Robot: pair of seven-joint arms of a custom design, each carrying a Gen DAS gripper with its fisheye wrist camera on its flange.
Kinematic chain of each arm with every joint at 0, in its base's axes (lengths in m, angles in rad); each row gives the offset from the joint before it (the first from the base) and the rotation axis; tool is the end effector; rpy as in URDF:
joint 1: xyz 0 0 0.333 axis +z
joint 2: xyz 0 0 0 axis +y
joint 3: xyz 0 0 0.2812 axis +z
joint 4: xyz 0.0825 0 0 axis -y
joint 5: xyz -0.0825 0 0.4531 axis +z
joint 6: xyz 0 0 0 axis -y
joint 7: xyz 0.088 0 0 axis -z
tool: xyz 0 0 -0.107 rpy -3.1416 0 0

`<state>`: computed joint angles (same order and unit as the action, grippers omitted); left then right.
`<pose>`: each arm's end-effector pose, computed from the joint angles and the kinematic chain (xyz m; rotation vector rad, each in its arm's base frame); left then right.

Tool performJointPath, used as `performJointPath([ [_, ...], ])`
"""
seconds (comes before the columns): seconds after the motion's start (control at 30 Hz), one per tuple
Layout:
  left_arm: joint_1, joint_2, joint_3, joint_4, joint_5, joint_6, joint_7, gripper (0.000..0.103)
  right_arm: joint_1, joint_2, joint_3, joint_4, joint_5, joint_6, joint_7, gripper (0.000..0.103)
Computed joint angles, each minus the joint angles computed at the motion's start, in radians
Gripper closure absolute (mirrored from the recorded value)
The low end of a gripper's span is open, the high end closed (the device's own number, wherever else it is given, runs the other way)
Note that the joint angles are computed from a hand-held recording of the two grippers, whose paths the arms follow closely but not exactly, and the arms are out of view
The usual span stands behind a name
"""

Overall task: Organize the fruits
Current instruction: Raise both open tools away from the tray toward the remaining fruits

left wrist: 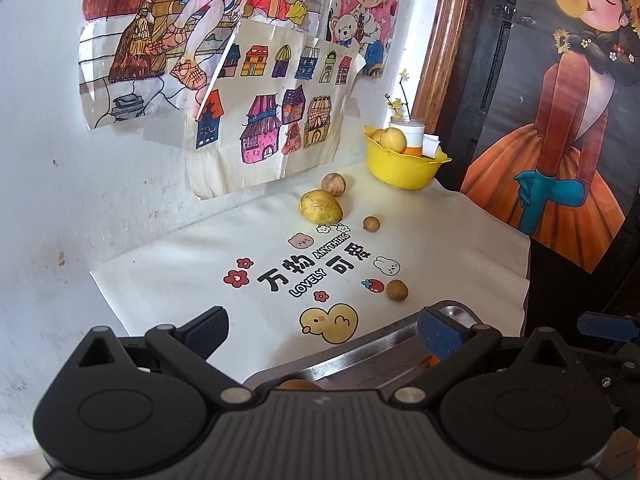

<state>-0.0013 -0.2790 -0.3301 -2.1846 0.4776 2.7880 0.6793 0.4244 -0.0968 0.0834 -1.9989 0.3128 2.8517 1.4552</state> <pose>0.5542 -0.2249 0.5390 -1.8222 1.5604 -0.9602 0.5732 0.3019 0.5582 -1.8226 1.2444 -0.4099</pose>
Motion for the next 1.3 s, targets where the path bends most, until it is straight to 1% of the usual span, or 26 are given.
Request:
performJointPath([
  [0.2,-0.003,0.015,0.005,0.012,-0.005,-0.01,0.007,0.0,-0.001,0.007,0.001,0.007,0.0,-0.007,-0.001,0.001],
  [0.37,-0.008,0.056,0.019,0.041,0.001,-0.014,0.014,0.0,-0.012,0.048,0.007,0.051,-0.004,-0.026,-0.001,0.001],
  [0.8,-0.059,0.197,0.096,0.16,0.007,-0.031,0.055,0.0,-0.069,0.202,0.049,0.224,-0.011,-0.089,-0.023,0.001],
  [0.97,-0.088,0.29,0.132,0.271,0.011,-0.05,0.115,0.0,-0.092,0.276,0.067,0.306,-0.017,-0.117,-0.029,0.001],
  [1.07,-0.114,0.363,0.16,0.363,0.03,-0.069,0.146,0.0,-0.103,0.318,0.074,0.353,-0.029,-0.13,-0.024,0.001],
  [1.3,-0.175,0.557,0.23,0.602,-0.001,-0.107,0.248,0.0,-0.128,0.453,0.086,0.519,-0.07,-0.185,-0.02,0.001],
])
